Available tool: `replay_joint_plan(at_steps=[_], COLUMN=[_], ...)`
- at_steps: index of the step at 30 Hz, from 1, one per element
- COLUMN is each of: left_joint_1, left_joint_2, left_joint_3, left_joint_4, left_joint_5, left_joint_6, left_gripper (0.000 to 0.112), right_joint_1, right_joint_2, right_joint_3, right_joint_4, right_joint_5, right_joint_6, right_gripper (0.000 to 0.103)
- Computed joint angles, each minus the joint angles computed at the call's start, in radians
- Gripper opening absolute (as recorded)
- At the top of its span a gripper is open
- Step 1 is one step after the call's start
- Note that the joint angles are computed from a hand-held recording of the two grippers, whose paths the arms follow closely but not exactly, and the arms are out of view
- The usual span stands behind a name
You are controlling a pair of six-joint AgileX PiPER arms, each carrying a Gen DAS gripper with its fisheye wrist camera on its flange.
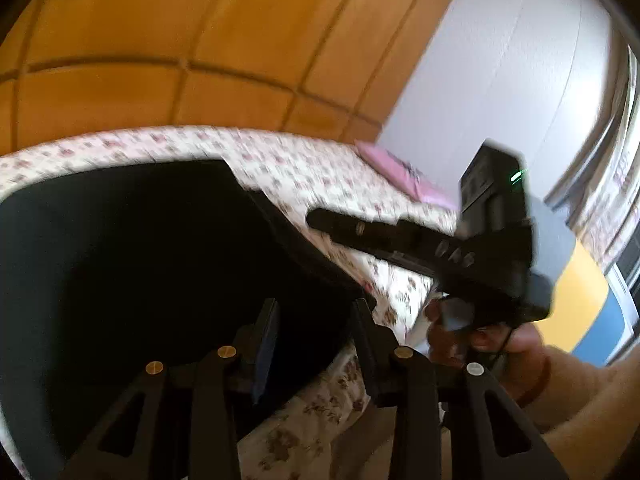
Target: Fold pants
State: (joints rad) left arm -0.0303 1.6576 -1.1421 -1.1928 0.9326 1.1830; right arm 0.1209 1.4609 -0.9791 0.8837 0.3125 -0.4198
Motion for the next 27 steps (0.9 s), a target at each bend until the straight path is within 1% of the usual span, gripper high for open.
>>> replay_joint_plan(at_steps=[3,5,8,10,11,14,15,16,17,18,19,20,21,22,23,24,26,27], left_joint_1=[0.119,0.196,0.33,0.419,0.463,0.517,0.52,0.523,0.516,0.516,0.523,0.529,0.526,0.528,0.522,0.509,0.483,0.467], left_joint_2=[-0.07,-0.082,-0.066,-0.035,-0.006,0.088,0.11,0.131,0.153,0.171,0.173,0.183,0.189,0.177,0.147,0.122,0.061,0.035], left_joint_3=[0.059,0.06,0.053,0.041,0.028,-0.011,-0.014,-0.011,-0.006,0.013,0.038,0.062,0.061,0.066,0.071,0.067,0.072,0.071], left_joint_4=[-0.062,-0.061,-0.049,-0.027,-0.01,0.047,0.057,0.064,0.055,0.03,0.006,-0.03,-0.04,-0.038,-0.022,-0.004,0.032,0.053], left_joint_5=[0.029,0.031,0.058,0.087,0.114,0.2,0.215,0.234,0.245,0.25,0.248,0.251,0.249,0.248,0.225,0.198,0.15,0.128], left_joint_6=[0.04,0.002,-0.074,-0.135,-0.176,-0.262,-0.268,-0.271,-0.274,-0.266,-0.253,-0.238,-0.244,-0.241,-0.232,-0.235,-0.234,-0.236], left_gripper=[0.039,0.039,0.04,0.041,0.043,0.048,0.048,0.049,0.052,0.056,0.057,0.057,0.055,0.05,0.039,0.035,0.029,0.025], right_joint_1=[0.001,-0.009,-0.022,-0.026,-0.028,-0.035,-0.042,-0.056,-0.059,-0.052,-0.042,-0.037,-0.032,-0.014,-0.005,-0.007,-0.027,-0.032], right_joint_2=[0.042,0.085,0.149,0.168,0.18,0.224,0.237,0.263,0.279,0.287,0.29,0.297,0.305,0.293,0.275,0.248,0.189,0.161], right_joint_3=[-0.041,-0.077,-0.131,-0.148,-0.162,-0.21,-0.221,-0.237,-0.247,-0.254,-0.258,-0.269,-0.281,-0.28,-0.272,-0.259,-0.226,-0.216], right_joint_4=[0.023,0.037,0.004,-0.003,-0.009,0.0,0.032,0.095,0.117,0.108,0.092,0.094,0.09,0.05,0.038,0.065,0.171,0.179], right_joint_5=[0.049,0.091,0.141,0.152,0.164,0.213,0.233,0.27,0.283,0.275,0.262,0.277,0.297,0.278,0.263,0.257,0.258,0.25], right_joint_6=[-0.038,-0.05,-0.005,0.0,0.002,-0.021,-0.05,-0.103,-0.116,-0.098,-0.079,-0.084,-0.081,-0.044,-0.037,-0.056,-0.121,-0.122], right_gripper=[0.061,0.061,0.061,0.061,0.061,0.061,0.061,0.061,0.061,0.06,0.045,0.02,0.018,0.017,0.014,0.014,0.013,0.013])
